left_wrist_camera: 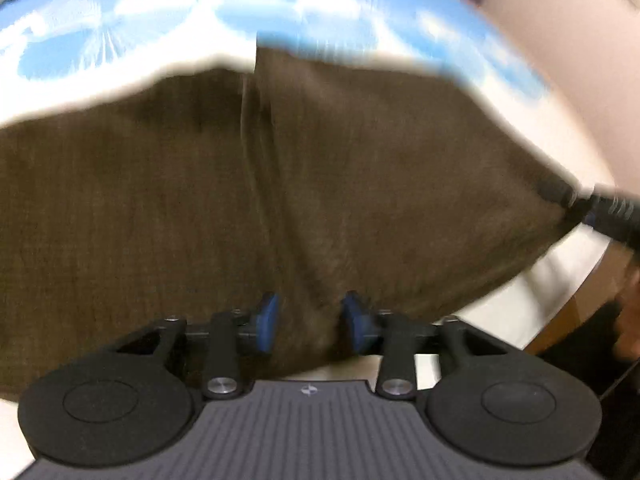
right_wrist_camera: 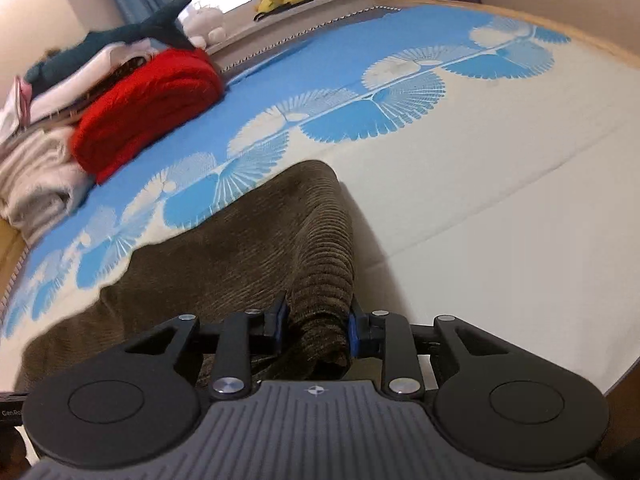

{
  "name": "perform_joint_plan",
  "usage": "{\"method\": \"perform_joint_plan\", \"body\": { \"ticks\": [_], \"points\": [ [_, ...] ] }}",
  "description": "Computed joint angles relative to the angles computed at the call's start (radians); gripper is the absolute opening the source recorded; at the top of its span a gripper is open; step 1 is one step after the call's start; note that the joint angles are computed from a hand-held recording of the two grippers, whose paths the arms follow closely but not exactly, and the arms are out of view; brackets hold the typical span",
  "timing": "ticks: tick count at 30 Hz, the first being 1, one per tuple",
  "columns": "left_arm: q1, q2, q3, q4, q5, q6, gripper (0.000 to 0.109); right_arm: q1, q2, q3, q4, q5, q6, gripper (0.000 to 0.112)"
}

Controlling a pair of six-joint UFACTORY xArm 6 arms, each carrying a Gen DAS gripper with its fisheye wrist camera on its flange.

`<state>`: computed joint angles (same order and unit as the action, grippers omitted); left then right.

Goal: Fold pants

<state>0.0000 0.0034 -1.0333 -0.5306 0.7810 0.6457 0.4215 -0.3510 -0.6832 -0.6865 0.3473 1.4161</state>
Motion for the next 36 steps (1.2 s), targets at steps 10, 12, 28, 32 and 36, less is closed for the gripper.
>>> {"method": "perform_joint_plan", "body": {
  "ticks": [10, 12, 28, 32, 36],
  "points": [
    [-0.003, -0.085, 0.059, -0.139, -0.082, 0.132, 0.054, -0.001, 0.045, 0.009, 0.226, 0.056, -0.083, 0.05],
    [-0.005, -0.067, 0.045, -0.129, -0.079, 0.109, 0.054, 0.005, 0.048, 0.011, 0.223, 0.061, -0.083, 0.051],
    [0.112, -0.077, -0.179, -0.269, 0.117, 0.075, 0.078, 0.277, 0.048, -0.215, -0.611, 0.214, 0.09, 0.028],
    [0.131, 0.04, -0.406, -0.353, 0.305, 0.131, 0.089, 0.339, 0.119, -0.301, -0.725, 0.171, -0.002, 0.028],
    [0.098, 0.223, -0.636, -0.306, 0.475, 0.075, 0.09, 0.373, 0.186, -0.365, -0.742, 0.14, -0.099, 0.028]
  ]
}}
